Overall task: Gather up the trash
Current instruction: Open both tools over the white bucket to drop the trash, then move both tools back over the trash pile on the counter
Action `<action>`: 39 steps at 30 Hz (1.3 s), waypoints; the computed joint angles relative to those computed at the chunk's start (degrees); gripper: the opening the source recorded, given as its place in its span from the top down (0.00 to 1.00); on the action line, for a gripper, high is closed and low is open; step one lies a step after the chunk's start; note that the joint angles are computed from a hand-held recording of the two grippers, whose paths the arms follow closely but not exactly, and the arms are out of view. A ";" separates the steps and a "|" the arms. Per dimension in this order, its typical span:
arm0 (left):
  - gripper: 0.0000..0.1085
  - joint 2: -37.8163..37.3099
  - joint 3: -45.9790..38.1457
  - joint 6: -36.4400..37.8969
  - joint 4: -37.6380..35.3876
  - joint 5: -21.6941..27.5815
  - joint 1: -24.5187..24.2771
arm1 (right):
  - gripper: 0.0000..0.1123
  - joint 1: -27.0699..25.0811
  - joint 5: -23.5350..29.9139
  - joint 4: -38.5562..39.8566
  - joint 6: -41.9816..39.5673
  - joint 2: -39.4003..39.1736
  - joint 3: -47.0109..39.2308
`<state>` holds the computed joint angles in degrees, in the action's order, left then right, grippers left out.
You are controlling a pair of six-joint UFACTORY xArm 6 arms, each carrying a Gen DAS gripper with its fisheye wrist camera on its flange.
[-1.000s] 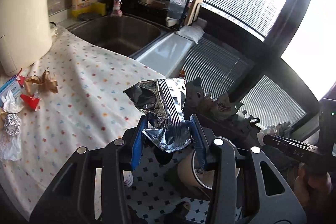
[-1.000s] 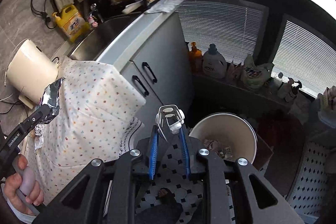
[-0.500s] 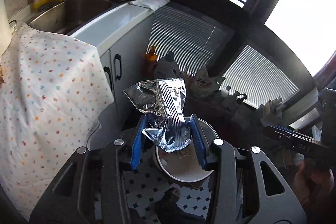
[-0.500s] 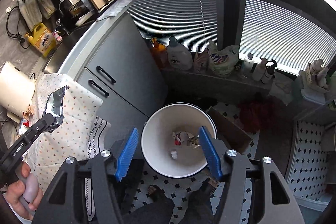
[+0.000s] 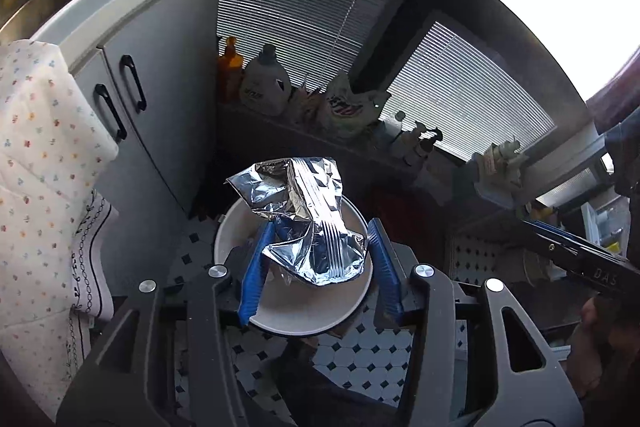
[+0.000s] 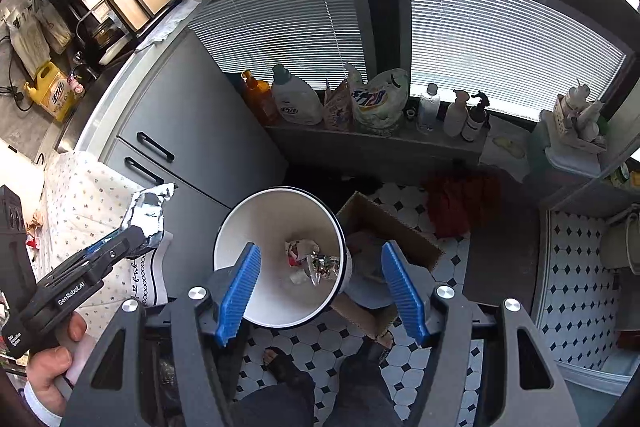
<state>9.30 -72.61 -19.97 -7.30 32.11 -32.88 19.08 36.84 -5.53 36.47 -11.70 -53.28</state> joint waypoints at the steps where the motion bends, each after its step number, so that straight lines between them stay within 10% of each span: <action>1: 0.51 0.47 -0.30 0.68 -0.81 0.00 -0.24 | 0.44 -0.26 0.01 0.25 -0.24 -0.09 0.20; 20: 0.14 -6.58 6.09 -7.42 6.83 -0.88 5.09 | 0.15 3.73 -1.34 -0.27 0.38 7.05 -7.30; 39: 0.11 -31.32 23.44 -12.26 15.99 -0.03 23.42 | 0.15 17.83 3.68 -0.98 -0.07 26.75 -35.40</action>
